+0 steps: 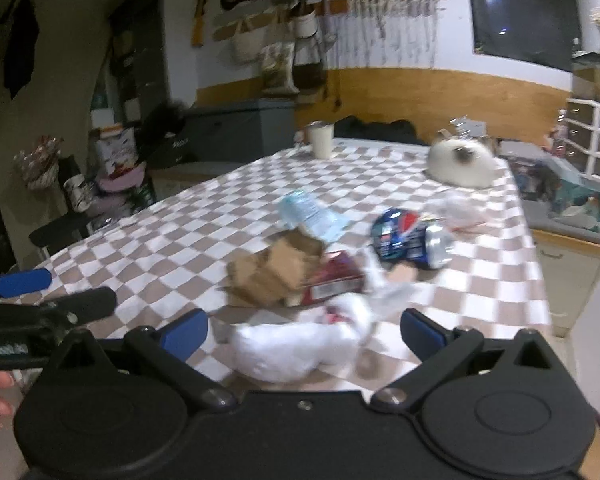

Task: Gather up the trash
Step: 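Grasp the cardboard with the left tool while the right grasps the white plastic bag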

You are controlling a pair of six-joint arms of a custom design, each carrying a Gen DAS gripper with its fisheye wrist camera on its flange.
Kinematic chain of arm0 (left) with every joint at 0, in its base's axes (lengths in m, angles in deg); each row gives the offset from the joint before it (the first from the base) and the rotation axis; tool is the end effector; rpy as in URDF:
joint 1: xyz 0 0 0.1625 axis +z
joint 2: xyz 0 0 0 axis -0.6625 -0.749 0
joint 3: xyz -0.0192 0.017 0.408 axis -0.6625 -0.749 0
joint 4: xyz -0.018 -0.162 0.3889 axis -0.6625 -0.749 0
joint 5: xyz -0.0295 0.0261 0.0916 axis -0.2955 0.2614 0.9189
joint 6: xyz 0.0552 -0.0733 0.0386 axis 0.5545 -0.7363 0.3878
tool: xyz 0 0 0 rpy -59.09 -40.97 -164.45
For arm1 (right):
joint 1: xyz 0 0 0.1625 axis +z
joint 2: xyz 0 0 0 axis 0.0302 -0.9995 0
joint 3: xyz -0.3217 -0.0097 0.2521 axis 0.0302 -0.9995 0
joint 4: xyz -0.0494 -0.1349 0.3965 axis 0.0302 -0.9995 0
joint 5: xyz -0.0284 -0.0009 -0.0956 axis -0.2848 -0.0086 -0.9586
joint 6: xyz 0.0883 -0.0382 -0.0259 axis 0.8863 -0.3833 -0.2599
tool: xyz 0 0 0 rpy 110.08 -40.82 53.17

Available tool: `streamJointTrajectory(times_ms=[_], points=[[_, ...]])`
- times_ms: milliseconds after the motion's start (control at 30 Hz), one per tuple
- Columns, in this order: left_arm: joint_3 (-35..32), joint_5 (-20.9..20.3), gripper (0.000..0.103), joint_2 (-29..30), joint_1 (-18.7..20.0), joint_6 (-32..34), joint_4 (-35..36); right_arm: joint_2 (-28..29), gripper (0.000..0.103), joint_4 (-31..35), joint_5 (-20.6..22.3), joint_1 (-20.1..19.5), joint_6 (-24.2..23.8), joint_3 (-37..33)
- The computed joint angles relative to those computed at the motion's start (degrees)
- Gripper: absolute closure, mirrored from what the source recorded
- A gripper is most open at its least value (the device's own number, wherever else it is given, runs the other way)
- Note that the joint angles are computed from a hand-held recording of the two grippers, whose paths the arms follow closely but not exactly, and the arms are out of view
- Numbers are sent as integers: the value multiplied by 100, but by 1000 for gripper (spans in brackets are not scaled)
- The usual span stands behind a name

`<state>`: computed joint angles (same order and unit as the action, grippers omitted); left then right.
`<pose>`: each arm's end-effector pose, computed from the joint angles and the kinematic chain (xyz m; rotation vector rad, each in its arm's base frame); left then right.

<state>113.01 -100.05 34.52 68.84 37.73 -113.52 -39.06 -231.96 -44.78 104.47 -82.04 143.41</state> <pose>-0.4673 -0.4966 0.2308 0.5107 2.0835 -1.3739 0.2607 -0.5448 0.4373 0.7934 -2.2991 1.1634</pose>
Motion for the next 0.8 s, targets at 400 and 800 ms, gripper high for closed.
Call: streamJointTrajectory(times_ms=[400,800], points=[[-654,-1594,0,262,624,-418,8,704,0,-73,-837,-137,700,-393],[-1665,-2167,5,1231,929,-858,-197,255,0,-339,-1123,-507,562,-261]])
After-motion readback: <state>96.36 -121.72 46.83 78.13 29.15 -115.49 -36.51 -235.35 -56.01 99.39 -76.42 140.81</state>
